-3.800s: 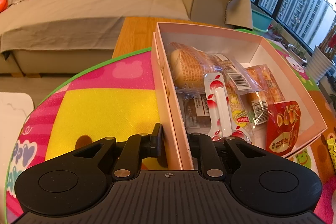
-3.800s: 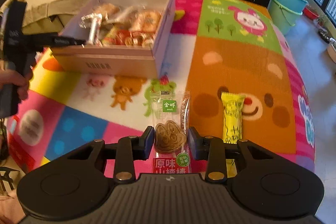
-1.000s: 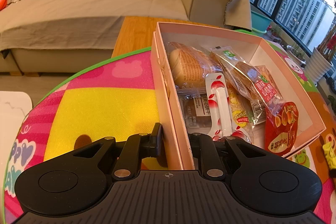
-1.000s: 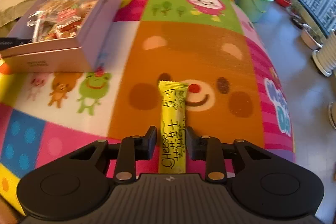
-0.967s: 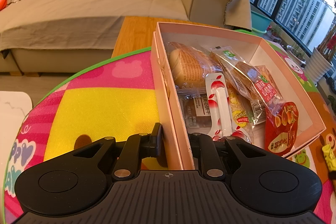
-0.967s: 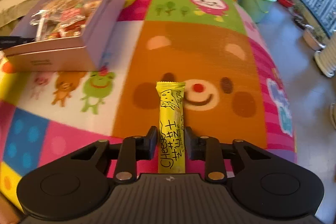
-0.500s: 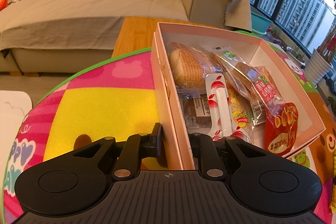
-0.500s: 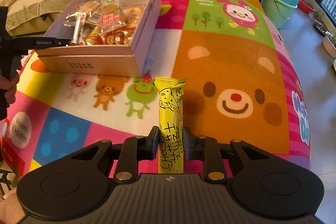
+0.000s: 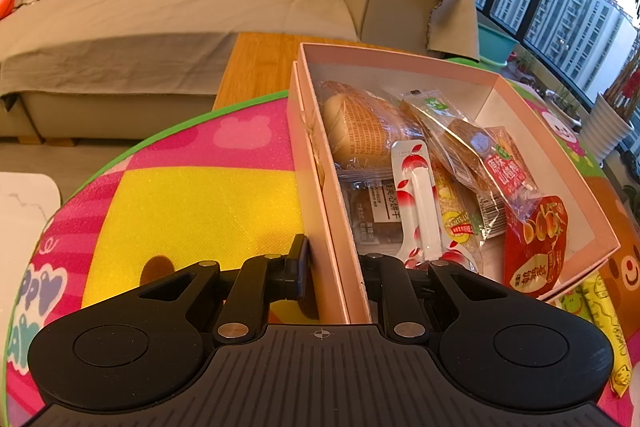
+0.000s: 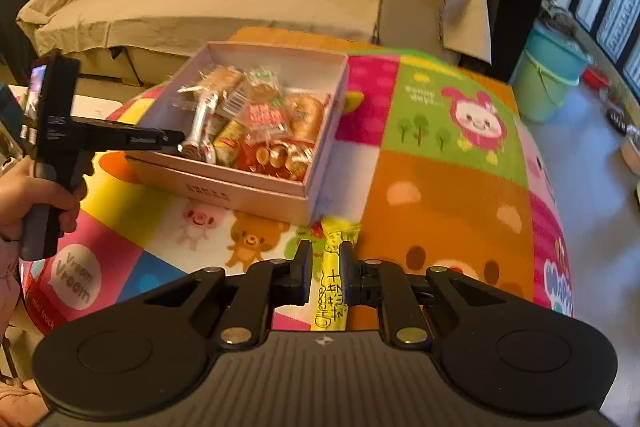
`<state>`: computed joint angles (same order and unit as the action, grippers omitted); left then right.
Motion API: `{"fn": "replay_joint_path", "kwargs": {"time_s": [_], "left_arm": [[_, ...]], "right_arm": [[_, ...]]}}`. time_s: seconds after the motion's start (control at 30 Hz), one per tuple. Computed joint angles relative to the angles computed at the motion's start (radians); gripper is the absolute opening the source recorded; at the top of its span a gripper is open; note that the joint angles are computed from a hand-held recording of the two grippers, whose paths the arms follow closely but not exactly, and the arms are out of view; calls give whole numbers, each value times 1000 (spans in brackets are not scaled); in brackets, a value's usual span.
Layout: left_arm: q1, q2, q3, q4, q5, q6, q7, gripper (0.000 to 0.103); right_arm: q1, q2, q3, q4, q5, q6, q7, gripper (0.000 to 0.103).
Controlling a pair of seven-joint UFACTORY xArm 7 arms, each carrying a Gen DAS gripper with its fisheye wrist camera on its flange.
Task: Organize objects
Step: 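Grasp the yellow cheese stick with the right gripper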
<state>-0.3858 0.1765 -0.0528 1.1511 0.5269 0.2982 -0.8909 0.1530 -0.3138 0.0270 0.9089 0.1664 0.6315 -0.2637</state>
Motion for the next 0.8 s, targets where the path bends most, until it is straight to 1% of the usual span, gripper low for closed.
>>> {"fn": "replay_joint_path", "kwargs": {"time_s": [0.07,0.13,0.2,0.27,0.33,0.4,0.47,0.5,0.67,0.7,0.73,0.77,0.8], "left_arm": [[0,0,0,-1,-1,-1,1,19],[0,0,0,0,-1,0,1,19],[-1,-1,0,-1,0,1,-1,19],[-2,-1,2,-1,4,0,-7,19],[-2,-1,1,-1,5,-1,-9,19],[-1,1,0,1,2,1,-4,19],[-1,1,0,1,1,1,-4,19],[-1,1,0,1,1,1,-4,19],[-1,1,0,2,0,1,-2,19],[-1,1,0,1,0,1,-2,19],[-1,1,0,1,0,1,-2,19],[0,0,-1,0,-3,-1,2,19],[0,0,-1,1,-4,-1,3,19]], "right_arm": [[-6,13,-8,5,14,26,17,15],[-15,22,-12,-3,20,41,32,19],[-17,27,-19,-13,36,63,30,26],[-20,28,-21,-25,45,75,28,28],[-20,23,-16,-43,44,65,18,31],[-16,22,-12,-56,45,46,12,38],[-10,32,-8,-61,48,26,4,40],[-9,38,-4,-63,43,15,5,40],[-23,77,32,-78,-59,-63,59,40],[-20,84,30,-79,-62,-71,59,39],[-18,91,29,-76,-63,-68,61,37],[-13,95,25,-75,-56,-66,57,30],[-12,98,26,-73,-59,-60,56,26]]}}
